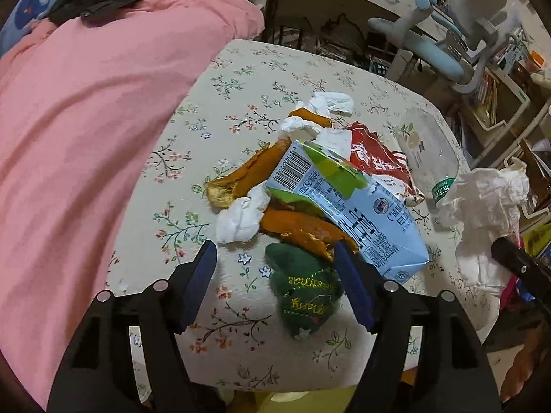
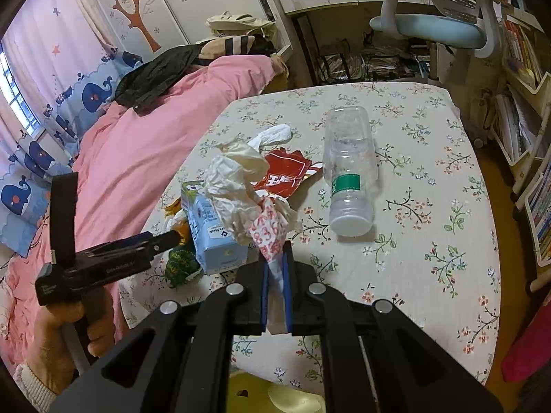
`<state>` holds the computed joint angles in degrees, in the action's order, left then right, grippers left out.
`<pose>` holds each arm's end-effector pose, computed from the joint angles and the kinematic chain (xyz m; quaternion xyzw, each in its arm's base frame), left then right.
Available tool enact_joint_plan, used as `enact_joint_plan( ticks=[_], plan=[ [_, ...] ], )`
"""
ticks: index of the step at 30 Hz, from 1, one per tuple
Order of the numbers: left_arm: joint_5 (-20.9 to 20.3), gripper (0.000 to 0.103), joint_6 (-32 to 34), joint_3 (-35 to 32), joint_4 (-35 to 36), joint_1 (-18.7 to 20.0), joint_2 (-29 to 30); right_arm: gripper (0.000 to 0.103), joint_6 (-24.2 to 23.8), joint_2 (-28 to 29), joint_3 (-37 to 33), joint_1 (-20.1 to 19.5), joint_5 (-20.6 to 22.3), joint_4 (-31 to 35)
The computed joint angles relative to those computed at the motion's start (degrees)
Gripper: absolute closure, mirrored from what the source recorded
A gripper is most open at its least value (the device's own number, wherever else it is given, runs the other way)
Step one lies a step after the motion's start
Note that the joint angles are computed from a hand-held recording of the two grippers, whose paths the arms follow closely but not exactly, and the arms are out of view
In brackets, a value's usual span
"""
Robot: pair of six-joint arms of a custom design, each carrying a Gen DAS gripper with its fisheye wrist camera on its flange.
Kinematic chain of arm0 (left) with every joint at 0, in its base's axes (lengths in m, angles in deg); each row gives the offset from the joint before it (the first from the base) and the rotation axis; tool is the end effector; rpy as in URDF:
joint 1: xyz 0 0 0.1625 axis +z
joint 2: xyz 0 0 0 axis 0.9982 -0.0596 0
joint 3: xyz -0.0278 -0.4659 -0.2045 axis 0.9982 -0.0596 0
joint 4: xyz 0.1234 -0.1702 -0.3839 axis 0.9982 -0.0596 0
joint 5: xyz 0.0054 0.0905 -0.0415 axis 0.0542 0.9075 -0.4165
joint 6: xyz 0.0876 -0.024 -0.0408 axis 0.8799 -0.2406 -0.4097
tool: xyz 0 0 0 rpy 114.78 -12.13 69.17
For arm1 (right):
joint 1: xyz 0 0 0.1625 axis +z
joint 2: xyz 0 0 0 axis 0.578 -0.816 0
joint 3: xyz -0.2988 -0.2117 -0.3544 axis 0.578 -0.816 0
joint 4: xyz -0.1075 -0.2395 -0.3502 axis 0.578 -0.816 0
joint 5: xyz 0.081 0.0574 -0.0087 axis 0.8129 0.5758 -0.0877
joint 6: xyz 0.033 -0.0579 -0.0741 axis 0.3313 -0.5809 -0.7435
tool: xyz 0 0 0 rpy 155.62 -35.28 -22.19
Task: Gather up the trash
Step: 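Lift the white bag with the right tool while the left tool grasps white tissue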
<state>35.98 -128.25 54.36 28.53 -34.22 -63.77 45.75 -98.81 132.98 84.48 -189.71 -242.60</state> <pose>-0.1772 -0.5227 0.0410 0.3204 0.9164 -0.1159 0.2098 0.2478 -0.3213 0.1650 -0.0738 -0.8687 0.4171 0.2568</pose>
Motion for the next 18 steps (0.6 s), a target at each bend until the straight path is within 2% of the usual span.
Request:
enact_joint_plan(
  ticks=[4,9,13,16,17,18],
  plan=[
    [0.0,0.036,-2.1,-1.3,1.8,1.0,-0.2,0.094,-0.3,0.0,0.0,-0.1,0.2,-0.5],
    [-4.7,0.036,1.2,0.1,-3.0,0.7,-4.3,0.093,-0.4,-0.2,0.5,-0.5,0.5,-1.9],
    [-2.3,0.036,2.2,-3.9,1.6,2.3,-1.4,0.093,-0.9,-0.5,0.4,-1.0,1.2,-2.1],
    [-3.5,0.037,3.2,-5.8,3.5,2.1,1.6,0.093,-1.3,-0.5,0.3,-1.3,1.6,-2.0],
    [-4.2,0.043,3.3,-6.0,3.6,2.0,2.3,0.093,-1.4,-0.5,0.2,-1.4,1.7,-1.9],
    [-4.3,0.056,3.1,-6.6,4.2,2.1,3.2,0.093,-1.5,-0.5,0.1,-1.4,1.8,-1.9]
  ],
)
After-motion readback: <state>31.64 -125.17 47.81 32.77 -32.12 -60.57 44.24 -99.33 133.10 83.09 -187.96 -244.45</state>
